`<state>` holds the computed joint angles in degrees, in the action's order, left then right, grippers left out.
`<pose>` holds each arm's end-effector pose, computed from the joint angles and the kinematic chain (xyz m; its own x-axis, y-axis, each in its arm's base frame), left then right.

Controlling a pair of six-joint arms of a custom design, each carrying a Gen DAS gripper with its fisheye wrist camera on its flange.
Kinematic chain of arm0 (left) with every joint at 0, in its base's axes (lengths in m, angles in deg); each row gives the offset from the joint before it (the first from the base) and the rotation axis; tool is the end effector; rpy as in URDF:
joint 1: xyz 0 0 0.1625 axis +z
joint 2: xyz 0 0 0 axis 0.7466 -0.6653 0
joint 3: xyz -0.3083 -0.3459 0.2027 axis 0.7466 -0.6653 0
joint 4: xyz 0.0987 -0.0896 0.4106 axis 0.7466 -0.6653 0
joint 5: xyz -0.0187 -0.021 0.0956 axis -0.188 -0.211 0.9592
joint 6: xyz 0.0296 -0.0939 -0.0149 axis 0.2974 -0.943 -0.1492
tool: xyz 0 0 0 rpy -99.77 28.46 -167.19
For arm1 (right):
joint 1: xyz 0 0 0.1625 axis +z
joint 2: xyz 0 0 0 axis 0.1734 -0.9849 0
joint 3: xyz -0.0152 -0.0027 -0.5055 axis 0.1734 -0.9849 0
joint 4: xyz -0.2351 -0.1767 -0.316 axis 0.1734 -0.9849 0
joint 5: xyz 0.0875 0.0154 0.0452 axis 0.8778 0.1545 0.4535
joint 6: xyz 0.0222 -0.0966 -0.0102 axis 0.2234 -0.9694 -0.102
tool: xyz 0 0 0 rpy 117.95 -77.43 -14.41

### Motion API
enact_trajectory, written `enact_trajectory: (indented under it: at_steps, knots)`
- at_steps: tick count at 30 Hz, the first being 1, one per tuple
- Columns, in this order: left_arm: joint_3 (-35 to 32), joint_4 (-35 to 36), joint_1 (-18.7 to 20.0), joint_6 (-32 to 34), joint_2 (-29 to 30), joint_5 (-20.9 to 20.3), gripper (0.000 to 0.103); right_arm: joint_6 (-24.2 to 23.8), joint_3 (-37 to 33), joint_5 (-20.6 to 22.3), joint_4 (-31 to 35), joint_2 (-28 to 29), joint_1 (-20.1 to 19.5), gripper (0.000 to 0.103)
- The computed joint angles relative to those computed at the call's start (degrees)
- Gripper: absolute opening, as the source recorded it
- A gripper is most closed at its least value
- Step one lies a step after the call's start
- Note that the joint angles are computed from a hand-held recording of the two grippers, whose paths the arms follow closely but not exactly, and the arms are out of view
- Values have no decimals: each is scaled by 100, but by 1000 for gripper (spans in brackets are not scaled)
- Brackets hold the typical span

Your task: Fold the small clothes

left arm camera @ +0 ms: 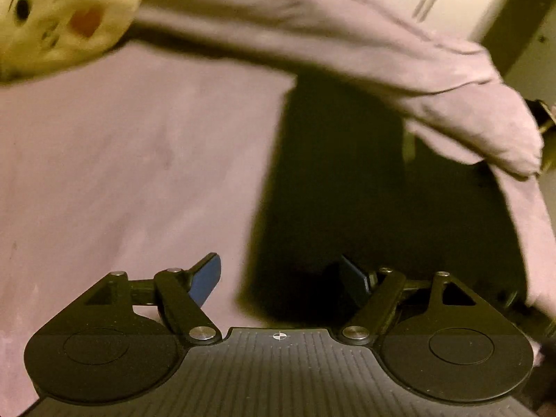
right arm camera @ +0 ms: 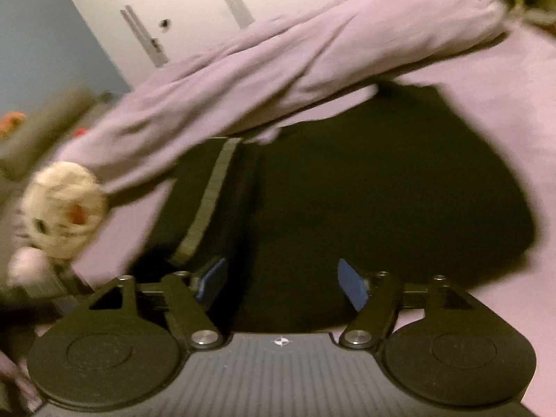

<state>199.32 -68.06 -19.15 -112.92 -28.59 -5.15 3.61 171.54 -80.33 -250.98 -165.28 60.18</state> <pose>-0.2743 -0.3966 0.0560 -0.7620 -0.5227 -0.3822 -0.0628 0.6471 -0.7599 -0.0103 -0.5034 0.2980 -0.9433 -0.2875 0.1662 -0.3259 0.7055 -0.6293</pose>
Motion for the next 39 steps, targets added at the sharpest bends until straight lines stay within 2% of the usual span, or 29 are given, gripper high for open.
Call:
enact_trajectory:
  at_steps: [2, 5, 7, 10, 12, 14, 16, 18, 19, 21, 22, 23, 26, 29, 31, 32, 36, 39]
  knots:
    - [60, 239, 14, -223, -32, -168, 81, 368, -419, 22, 519, 291, 192, 83]
    - [232, 128, -35, -358, -11, -354, 82, 887, -867, 23, 849, 667, 362, 83]
    - [308, 35, -59, -394, 21, -465, 85, 1215, -1115, 187, 1077, 863, 425, 83]
    - [439, -124, -112, -357, 64, -606, 86, 1477, -1319, 264, 1225, 1084, 532, 83]
    - [474, -279, -47, -196, 90, -582, 86, 1573, -1452, 140, 1362, 1202, 615, 79]
    - [483, -272, -73, -161, 80, -576, 88, 1558, -1519, 82, 1432, 1275, 702, 51]
    - [500, -408, -43, -127, 73, -557, 91, 1290, -1512, -69, 1312, 1325, 820, 44]
    - [560, -549, -55, -136, 63, -574, 91, 1133, -1555, -289, 1318, 1398, 945, 46]
    - [566, -552, -60, -147, 52, -571, 91, 1136, -1615, -372, 1403, 1432, 982, 53]
    - [552, -521, -56, -183, 38, -576, 91, 1154, -1701, -478, 1591, 1490, 1053, 55]
    - [546, -506, -72, -245, 51, -592, 91, 1017, -1674, -651, 1416, 1522, 1139, 43]
    - [541, -510, -77, -285, 58, -607, 91, 692, -1612, -926, 1113, 1539, 1269, 24]
    - [490, -372, -58, -414, 5, -610, 91, -162, -1360, -1266, 396, 1369, 1461, 22]
    - [430, -171, -92, -514, -49, -512, 91, -1363, -1041, -1348, -712, 1168, 1550, 21]
    - [401, -181, -103, -479, -75, -419, 91, -2394, -789, -1440, -1764, 1140, 1508, 21]
    - [395, -297, -88, -398, -61, -356, 91, -2690, -731, -1424, -2050, 1131, 1453, 21]
    - [339, -979, 55, 148, 112, -189, 91, -3421, -680, -1698, -2833, 1164, 1103, 21]
    - [229, -1616, 188, 719, 303, -105, 91, -3331, -854, -2053, -3208, 1327, 852, 21]
